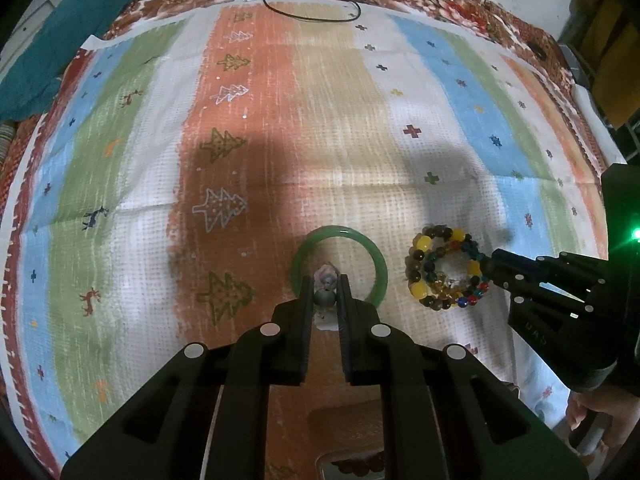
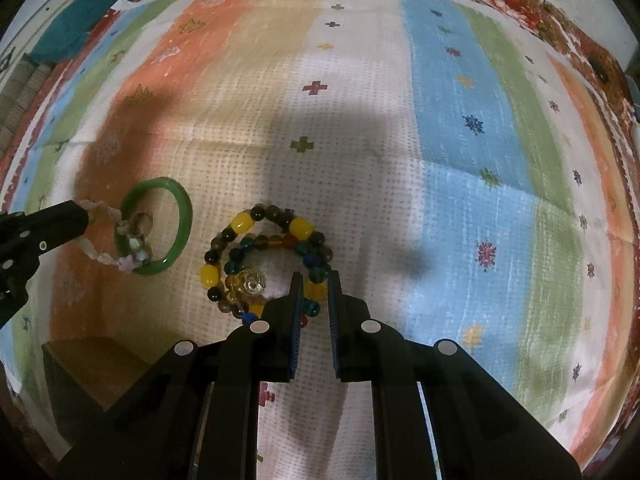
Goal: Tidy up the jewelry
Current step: 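Grasp the white stone bracelet with the left gripper while the right gripper grasps the multicolour bead bracelet, then lift both held bracelets and carry them over the silver tin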
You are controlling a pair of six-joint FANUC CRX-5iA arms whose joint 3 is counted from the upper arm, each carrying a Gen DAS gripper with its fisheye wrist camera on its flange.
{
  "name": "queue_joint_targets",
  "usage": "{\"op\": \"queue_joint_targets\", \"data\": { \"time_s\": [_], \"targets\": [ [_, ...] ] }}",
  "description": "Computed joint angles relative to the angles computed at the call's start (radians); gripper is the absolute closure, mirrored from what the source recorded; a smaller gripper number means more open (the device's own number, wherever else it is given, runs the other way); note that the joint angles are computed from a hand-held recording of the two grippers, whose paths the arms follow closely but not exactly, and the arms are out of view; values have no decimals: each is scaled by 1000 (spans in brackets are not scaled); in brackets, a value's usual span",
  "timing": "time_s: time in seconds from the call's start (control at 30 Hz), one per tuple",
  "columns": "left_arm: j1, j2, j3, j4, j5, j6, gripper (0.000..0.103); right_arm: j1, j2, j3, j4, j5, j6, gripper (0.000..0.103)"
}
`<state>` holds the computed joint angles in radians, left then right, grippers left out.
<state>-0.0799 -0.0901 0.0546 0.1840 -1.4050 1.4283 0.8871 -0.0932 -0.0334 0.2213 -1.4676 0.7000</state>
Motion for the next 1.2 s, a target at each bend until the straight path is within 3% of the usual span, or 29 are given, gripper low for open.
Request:
{"op": "queue_joint_targets", "data": {
  "time_s": [0.8, 1.2],
  "targets": [
    [-14, 8, 13, -4, 0, -3, 92, 2, 8, -10, 7, 20, 1, 93],
    [-22, -55, 7, 5, 8, -17, 92, 94, -60, -15, 95, 46, -51, 93]
  ]
}}
